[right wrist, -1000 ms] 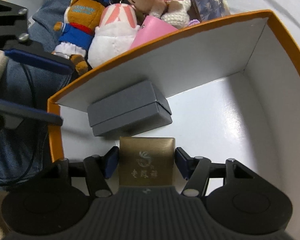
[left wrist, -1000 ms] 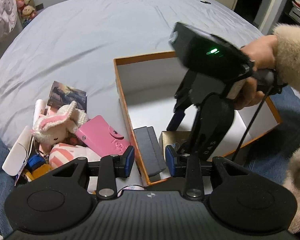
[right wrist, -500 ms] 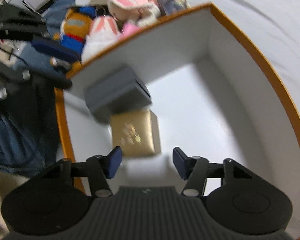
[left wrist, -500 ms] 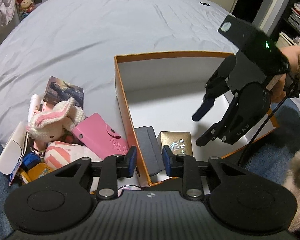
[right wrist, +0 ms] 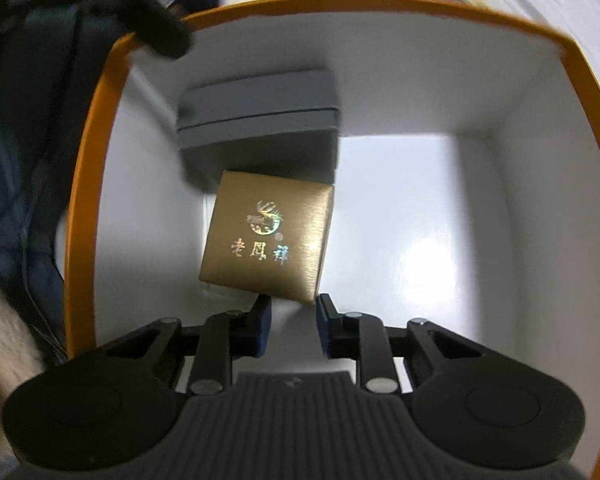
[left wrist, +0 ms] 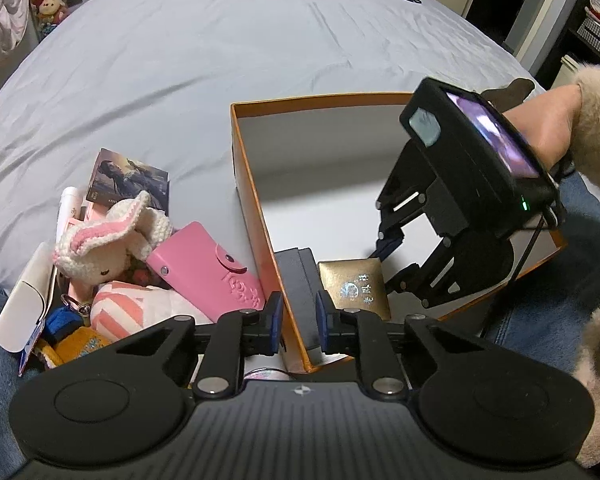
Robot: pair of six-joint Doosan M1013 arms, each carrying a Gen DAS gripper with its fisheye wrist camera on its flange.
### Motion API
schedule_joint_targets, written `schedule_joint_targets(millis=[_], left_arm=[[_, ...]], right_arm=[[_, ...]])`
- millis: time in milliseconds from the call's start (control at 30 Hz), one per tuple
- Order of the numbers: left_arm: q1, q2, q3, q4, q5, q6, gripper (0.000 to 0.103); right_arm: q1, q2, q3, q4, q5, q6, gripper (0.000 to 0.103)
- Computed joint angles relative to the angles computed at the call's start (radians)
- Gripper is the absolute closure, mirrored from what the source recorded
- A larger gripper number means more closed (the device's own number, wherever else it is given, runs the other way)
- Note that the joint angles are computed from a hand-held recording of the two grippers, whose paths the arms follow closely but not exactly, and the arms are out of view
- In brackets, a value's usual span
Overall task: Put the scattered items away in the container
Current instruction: 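Open the right tool releasing the gold box while the left tool releases the grey box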
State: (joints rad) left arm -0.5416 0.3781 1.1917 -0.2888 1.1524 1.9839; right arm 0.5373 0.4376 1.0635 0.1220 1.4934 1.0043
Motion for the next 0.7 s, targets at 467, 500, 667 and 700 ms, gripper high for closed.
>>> schedule_joint_targets(millis=[467, 500, 667, 700], left_arm=[[-0.002, 0.002, -0.003, 0.002, 0.000, -0.001, 0.083], [-0.001, 0.001, -0.002, -0.001, 0.000, 0.001, 0.083], [0.003, 0.001, 0.001, -0.019, 0.000, 0.021, 0.083], [0.004, 0.002, -0.001, -0.019, 0.004, 0.024, 0.083]], right_arm=[[0.041, 0.022, -0.019, -0.059, -0.014, -0.207, 0.077], [0.042, 0.021, -0.018, -0.059, -0.017, -0.199, 0.077], [0.054, 0.026, -0.028, -0.101, -0.007, -0.075, 0.074], [0.066, 0.034, -0.039, -0.148, 0.015, -0.039, 0.068]])
